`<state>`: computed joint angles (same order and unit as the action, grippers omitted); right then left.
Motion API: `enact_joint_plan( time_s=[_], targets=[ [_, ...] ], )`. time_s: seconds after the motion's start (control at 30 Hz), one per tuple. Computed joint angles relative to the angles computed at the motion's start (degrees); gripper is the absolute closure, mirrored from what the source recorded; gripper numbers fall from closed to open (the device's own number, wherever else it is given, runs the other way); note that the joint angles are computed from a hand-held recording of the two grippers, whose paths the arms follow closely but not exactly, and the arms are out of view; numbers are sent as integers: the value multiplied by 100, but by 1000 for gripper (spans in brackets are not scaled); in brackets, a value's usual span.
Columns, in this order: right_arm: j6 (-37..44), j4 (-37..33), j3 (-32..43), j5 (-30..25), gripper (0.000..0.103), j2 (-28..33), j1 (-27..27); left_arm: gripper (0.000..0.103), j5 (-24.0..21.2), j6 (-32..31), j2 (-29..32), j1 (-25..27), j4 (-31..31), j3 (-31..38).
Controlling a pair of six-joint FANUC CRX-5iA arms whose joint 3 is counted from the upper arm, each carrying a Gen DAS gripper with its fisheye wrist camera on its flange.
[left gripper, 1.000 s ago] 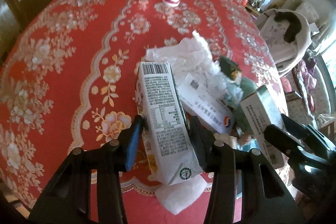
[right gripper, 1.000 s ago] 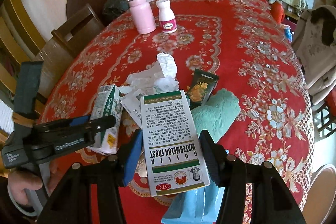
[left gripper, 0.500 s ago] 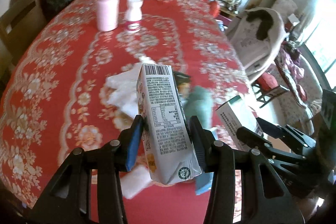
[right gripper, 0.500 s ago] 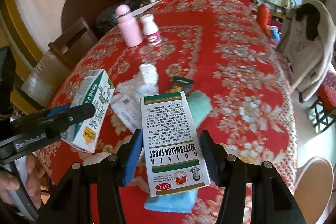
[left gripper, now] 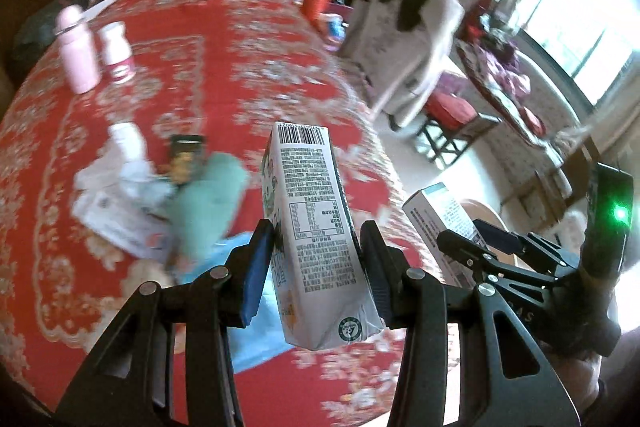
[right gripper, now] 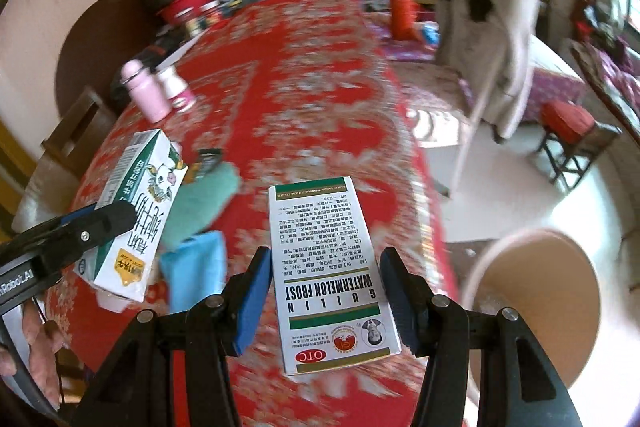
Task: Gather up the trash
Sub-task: 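Carry the box and carton to the white bucket and open both tools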
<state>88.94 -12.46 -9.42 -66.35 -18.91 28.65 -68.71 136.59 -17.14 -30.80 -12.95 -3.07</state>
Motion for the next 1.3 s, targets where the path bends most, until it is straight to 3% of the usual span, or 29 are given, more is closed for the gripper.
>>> enact_joint_plan(
  time_s=[0.4, 0.53, 0.7, 1.0, 1.1, 1.3],
  targets=[
    [628, -280, -49, -382, 50, 45, -2011, 60, 591, -350, 1539, -770, 455, 977],
    [794, -281, -77, -393, 52, 163, -2463, 61, 703, -498, 2028, -914, 605, 1293],
    [1018, -162, -101, -418, 55, 476, -2857, 61, 783, -610, 2421, -948, 920, 1465],
    [1041, -198, -73, -548, 54, 680, -3441, 56, 1601, -992, 2671, -843, 1856, 1132],
    [1069, -156, -107, -579, 54, 682, -3534, 48, 1675, -915, 2731, -851, 1879, 1152],
    [1197, -185, -82, -628, 53, 732, -3672, 47, 1453, -704, 2781, -871, 1697, 1292]
  ],
)
